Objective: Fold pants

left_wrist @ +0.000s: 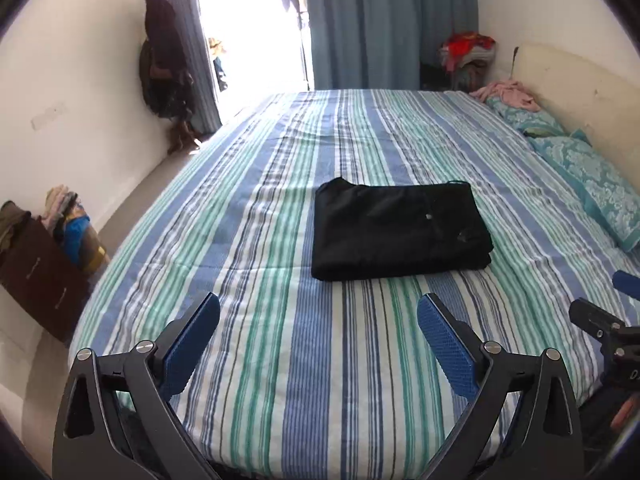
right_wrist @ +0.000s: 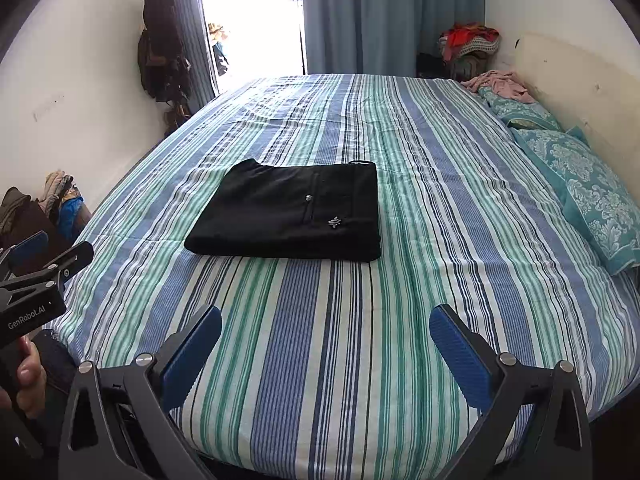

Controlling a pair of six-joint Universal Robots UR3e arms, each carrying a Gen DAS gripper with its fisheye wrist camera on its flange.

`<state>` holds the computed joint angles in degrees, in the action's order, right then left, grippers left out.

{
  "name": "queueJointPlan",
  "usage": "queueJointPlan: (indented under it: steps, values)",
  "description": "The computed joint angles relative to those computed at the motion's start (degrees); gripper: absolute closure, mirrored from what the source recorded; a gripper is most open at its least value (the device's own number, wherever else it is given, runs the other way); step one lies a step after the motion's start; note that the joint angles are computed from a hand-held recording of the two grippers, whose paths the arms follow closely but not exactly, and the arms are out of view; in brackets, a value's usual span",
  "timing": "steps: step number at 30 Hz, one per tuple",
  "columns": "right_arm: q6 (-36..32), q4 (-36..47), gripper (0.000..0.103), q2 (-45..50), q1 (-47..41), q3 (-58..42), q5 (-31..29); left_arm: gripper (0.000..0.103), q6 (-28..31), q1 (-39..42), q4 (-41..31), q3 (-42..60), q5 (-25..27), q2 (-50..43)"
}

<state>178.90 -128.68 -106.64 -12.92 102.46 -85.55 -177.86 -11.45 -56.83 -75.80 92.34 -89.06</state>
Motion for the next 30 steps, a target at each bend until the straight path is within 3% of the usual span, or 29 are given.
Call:
queueJointPlan:
  steps: [2, 5, 8, 13, 19, 23, 30]
  values:
    - [3.0, 1.9, 0.0, -1.8, 3.3, -0.5, -3.5, 0.003, -1.7, 1.3, -5.1, -0.6, -1.2, 2.6]
    - [6.8, 2.5, 0.0, -3.0, 11.5, 0.0, -13.5, 0.003, -3.0, 0.0, -10.5, -0.9, 3.6, 3.7]
    - [9.4, 4.2, 0.0, -4.1, 18.0, 0.5, -19.1, 0.003, -2.7, 0.2, -12.7, -2.6, 4.0, 6.5]
    - [11.3, 5.4, 0.0, -4.9, 22.0, 0.5, -21.2, 0.003, -2.0, -2.8, -11.8, -3.3, 7.6, 8.4]
    - [12.5, 7.7, 0.0, -4.2, 19.3, -3.1, -18.4, 0.003, -2.0, -0.7, -13.4, -2.5, 3.6, 9.2]
    - [13.2, 9.0, 0.0, -1.9, 22.2, -5.5, -22.8, 0.003, -2.0, -1.5, -12.9, -2.7, 4.2, 9.0]
    - [15.7, 9.8, 0.0, -2.0, 22.3, -4.8, -23.3, 0.003, -2.1, -1.9, -13.2, -3.5, 3.9, 9.0]
